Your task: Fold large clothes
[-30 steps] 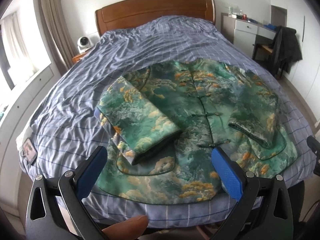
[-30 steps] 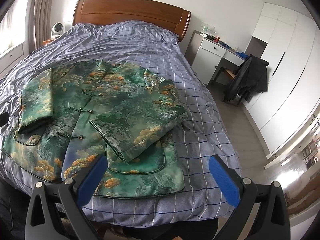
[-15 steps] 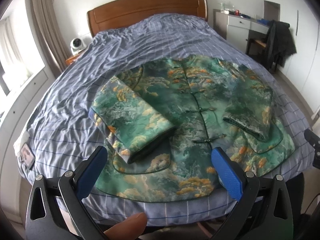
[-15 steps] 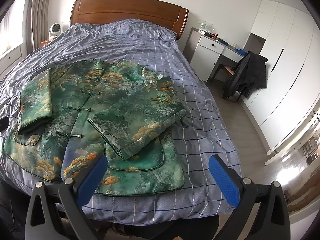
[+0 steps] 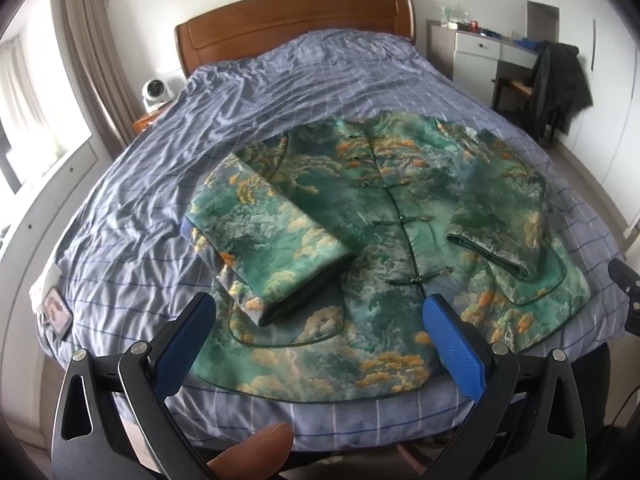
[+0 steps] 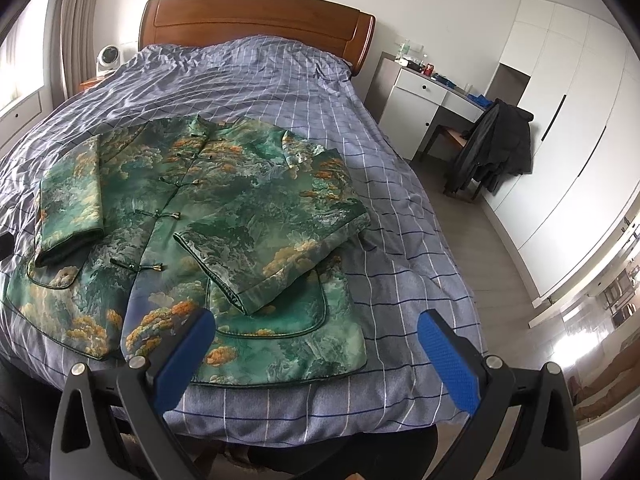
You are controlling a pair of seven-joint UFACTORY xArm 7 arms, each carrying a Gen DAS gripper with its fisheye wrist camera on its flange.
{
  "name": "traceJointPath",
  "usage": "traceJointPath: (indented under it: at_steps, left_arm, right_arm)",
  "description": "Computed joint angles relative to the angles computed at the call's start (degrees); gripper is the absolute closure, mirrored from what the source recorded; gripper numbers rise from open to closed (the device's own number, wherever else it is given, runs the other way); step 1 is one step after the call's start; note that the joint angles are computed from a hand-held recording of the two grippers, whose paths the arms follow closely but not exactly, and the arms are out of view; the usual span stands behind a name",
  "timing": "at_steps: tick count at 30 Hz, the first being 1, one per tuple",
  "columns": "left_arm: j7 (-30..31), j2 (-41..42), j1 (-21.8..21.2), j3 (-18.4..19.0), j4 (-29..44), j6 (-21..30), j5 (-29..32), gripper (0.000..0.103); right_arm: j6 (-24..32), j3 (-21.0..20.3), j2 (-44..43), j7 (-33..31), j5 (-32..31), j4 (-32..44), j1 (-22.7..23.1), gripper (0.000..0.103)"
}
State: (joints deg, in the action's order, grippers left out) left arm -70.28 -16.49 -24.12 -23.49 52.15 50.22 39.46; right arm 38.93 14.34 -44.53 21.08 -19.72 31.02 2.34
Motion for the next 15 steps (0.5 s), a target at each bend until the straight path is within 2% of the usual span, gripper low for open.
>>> traceJointPath:
  at_steps: [8,12,15]
  left_arm:
    - [0.30,-0.78,0.05,0.45,-0.92,-0.46,-1.10,0.000]
    - [-0.54,-1.62,0.87,0.29,-1.77,0.08,-1.06,0.000]
    - [-0.22,-2.20,1.12,0.50,-2.62,-0.57,-1.45,0.000]
  right_arm:
    - [-0.78,-0.23,-0.28,0.07,0.14,-0.58,0.30,0.000]
    - [-3.68,-3.24,-0.87,-2.68,3.60,-1.73,3.59,0.000]
    - [-6.35,-2.79,-1.60,-4.44,4.24,-2.55,4.23,0.000]
